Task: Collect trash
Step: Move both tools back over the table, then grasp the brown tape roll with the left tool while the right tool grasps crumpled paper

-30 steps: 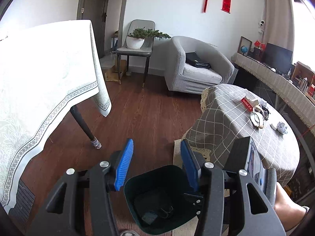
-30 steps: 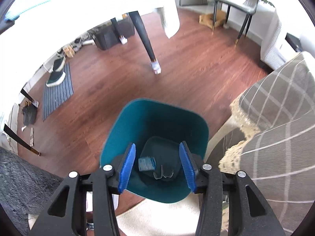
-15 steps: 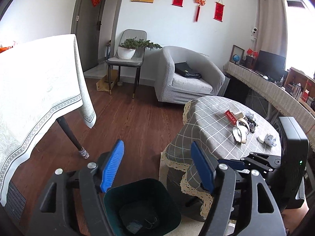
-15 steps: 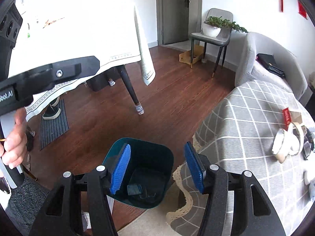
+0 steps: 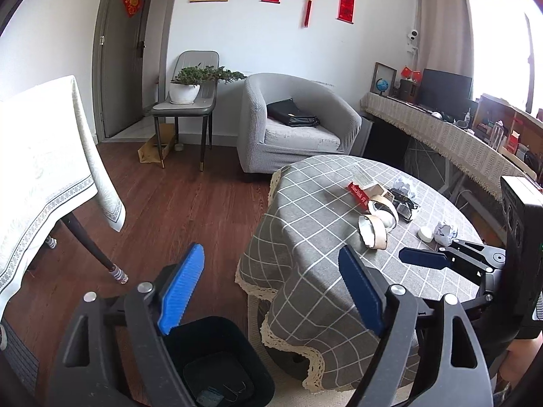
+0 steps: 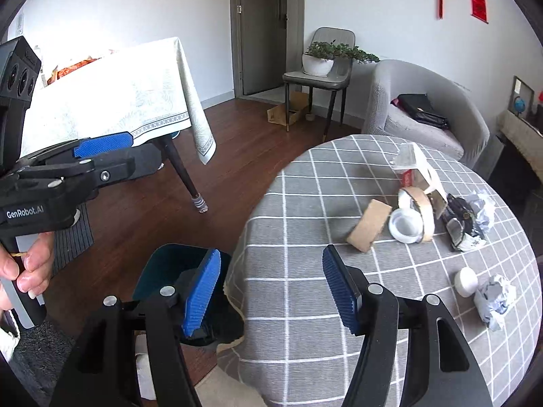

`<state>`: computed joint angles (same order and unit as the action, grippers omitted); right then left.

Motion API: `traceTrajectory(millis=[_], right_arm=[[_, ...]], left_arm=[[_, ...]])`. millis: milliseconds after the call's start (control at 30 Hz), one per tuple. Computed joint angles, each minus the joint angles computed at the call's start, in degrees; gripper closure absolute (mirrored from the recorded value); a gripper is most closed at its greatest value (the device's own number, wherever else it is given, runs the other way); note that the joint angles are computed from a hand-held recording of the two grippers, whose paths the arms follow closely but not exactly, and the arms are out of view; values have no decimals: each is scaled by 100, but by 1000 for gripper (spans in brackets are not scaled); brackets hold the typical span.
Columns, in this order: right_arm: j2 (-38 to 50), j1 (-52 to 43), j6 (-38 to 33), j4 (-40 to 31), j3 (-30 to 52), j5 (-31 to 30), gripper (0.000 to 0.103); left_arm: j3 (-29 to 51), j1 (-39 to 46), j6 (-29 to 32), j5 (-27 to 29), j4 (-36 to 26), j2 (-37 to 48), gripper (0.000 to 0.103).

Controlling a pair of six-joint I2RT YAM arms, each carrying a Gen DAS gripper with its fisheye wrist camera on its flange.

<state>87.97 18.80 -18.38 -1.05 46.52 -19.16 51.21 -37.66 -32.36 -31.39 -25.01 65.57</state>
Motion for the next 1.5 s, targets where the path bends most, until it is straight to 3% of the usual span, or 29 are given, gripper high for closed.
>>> traceTrajectory(millis=[400, 933, 1500], right_arm=[[361, -1526, -491, -162, 551, -590, 36], [926, -2619, -1082, -439, 1161, -879, 31], [1646, -3026, -1148, -860, 1797, -1194, 30]], left_arm=[[1092, -230, 291, 239, 617, 1836, 19], [2468, -230, 343, 597, 577, 3568, 19], [3128, -143, 69, 723, 195, 4193, 45]])
